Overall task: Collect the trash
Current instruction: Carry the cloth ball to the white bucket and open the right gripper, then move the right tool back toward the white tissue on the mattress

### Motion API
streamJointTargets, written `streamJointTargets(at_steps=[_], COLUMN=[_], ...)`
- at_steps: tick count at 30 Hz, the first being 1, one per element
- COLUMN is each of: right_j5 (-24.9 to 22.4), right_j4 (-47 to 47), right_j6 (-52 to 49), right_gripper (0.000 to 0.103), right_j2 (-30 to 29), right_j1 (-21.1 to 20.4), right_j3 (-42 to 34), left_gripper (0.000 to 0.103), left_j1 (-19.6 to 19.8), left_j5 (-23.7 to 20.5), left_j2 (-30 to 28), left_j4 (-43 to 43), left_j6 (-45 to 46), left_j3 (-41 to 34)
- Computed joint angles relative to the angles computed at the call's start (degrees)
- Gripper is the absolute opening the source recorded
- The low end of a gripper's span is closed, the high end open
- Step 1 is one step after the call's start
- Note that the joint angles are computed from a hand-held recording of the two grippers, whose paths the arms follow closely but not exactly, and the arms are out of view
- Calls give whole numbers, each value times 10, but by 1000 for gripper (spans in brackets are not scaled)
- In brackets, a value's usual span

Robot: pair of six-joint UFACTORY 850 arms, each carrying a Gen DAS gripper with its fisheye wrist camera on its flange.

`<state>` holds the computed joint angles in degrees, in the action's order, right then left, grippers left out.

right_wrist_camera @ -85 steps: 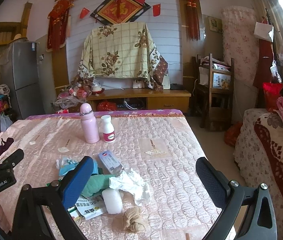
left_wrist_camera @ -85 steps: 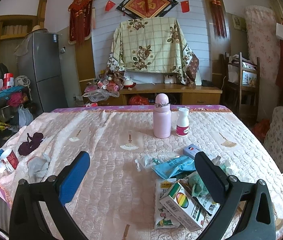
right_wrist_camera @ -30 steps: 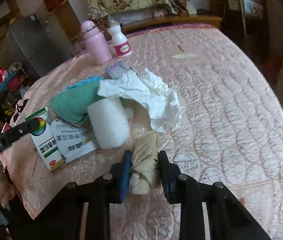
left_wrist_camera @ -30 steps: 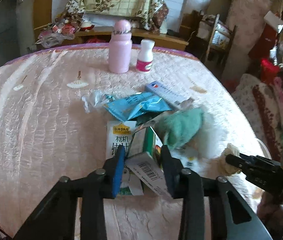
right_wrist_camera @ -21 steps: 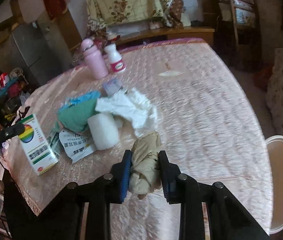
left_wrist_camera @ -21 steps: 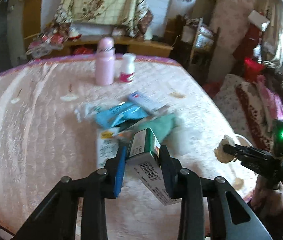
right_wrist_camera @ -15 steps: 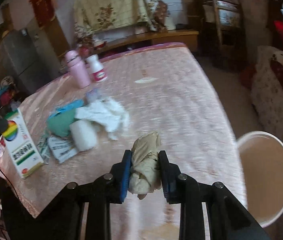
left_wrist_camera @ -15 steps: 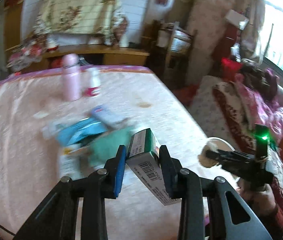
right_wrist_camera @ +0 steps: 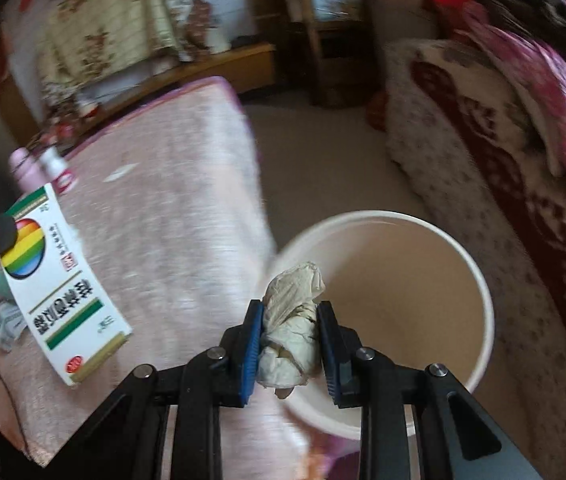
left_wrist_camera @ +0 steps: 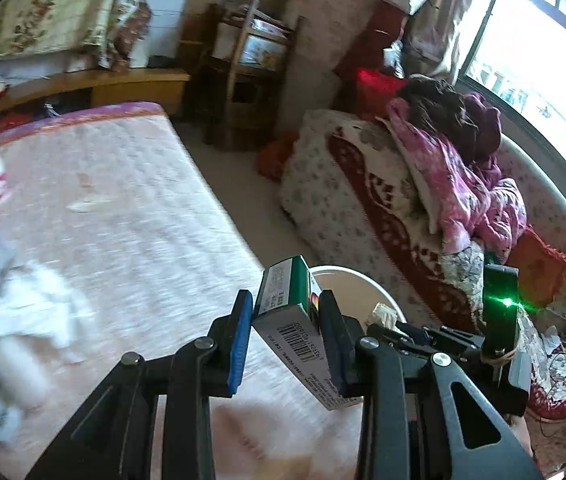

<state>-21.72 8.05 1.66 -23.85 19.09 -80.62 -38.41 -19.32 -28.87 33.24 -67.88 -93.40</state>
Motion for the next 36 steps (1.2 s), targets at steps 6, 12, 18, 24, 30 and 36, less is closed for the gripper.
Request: streamJointTargets(at_steps=[6,12,18,24,30,36], right_j5=[-18,-1,5,13,30,35], right_j4=[-55,-43,-73,-128,-145,-149], right_j6=[84,80,111,157,169,159], right_gripper=[31,82,82,82,82,82], right_j2=[-21,-26,-23,-12,-1,-2], right_j1=[-35,-43,-31,-4,31,68], right_j3=[-17,-11,-10,-4,-1,-10], left_gripper=[65,78,79,79,79,79], left_j1=[-8,-10,-9,-10,-14,-13], left_j5=[-21,-23,-64,-129,-182,-207], left_j2=[-73,-68,-33,6,53,104], left_j4=[-29,11,85,146,198,231], left_j6=[34,-4,-82,-146,-200,-247], left_j3=[-81,-65,-20,30,90,149])
